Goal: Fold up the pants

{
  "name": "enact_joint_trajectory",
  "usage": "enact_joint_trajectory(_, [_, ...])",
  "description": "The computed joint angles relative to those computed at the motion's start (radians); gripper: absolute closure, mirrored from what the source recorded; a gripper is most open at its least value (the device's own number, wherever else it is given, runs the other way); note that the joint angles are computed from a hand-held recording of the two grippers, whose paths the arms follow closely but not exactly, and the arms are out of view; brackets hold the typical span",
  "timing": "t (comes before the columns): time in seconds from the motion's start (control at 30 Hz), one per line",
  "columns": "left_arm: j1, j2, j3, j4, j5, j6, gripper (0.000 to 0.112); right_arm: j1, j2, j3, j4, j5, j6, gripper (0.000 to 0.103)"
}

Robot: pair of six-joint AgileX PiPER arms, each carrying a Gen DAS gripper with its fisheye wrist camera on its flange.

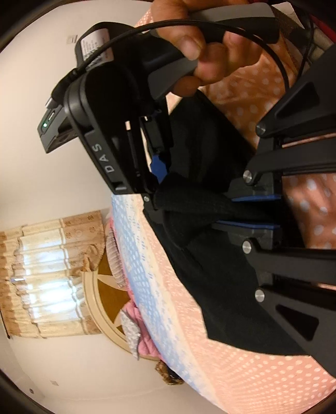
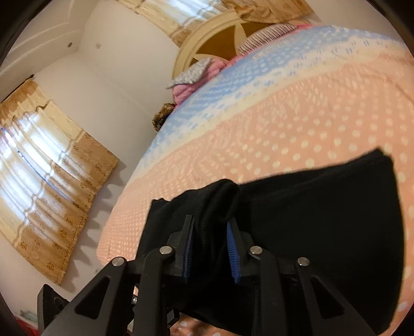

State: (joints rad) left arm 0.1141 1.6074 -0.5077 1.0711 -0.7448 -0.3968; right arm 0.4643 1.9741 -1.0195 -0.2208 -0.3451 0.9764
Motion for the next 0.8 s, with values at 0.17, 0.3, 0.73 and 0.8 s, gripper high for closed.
enact_joint_trajectory(0.17, [-0.064, -0.055, -0.028, 0.089, -0.009, -0.129, 0.099, -0.041, -0.142, 0.119, -0.011, -0.031, -0.03, 0.079])
enact_joint_trajectory(0.3, [-0.191, -0.061, -0.028, 0.038, 0.034, -0.115, 0.099, -0.109, -0.232, 0.206, -0.09, -0.018, -0.004, 0.079])
enact_joint_trajectory(0.73, [-0.412, 0.064, -0.06, -0.199, 0.151, 0.063, 0.096, -0.218, -0.192, 0.282, 0.003, 0.026, -0.155, 0.08])
enact_joint_trajectory(0.8, [-0.398, 0.062, -0.071, -0.138, 0.163, 0.01, 0.094, -0.225, -0.154, 0.273, -0.008, 0.015, -0.163, 0.08])
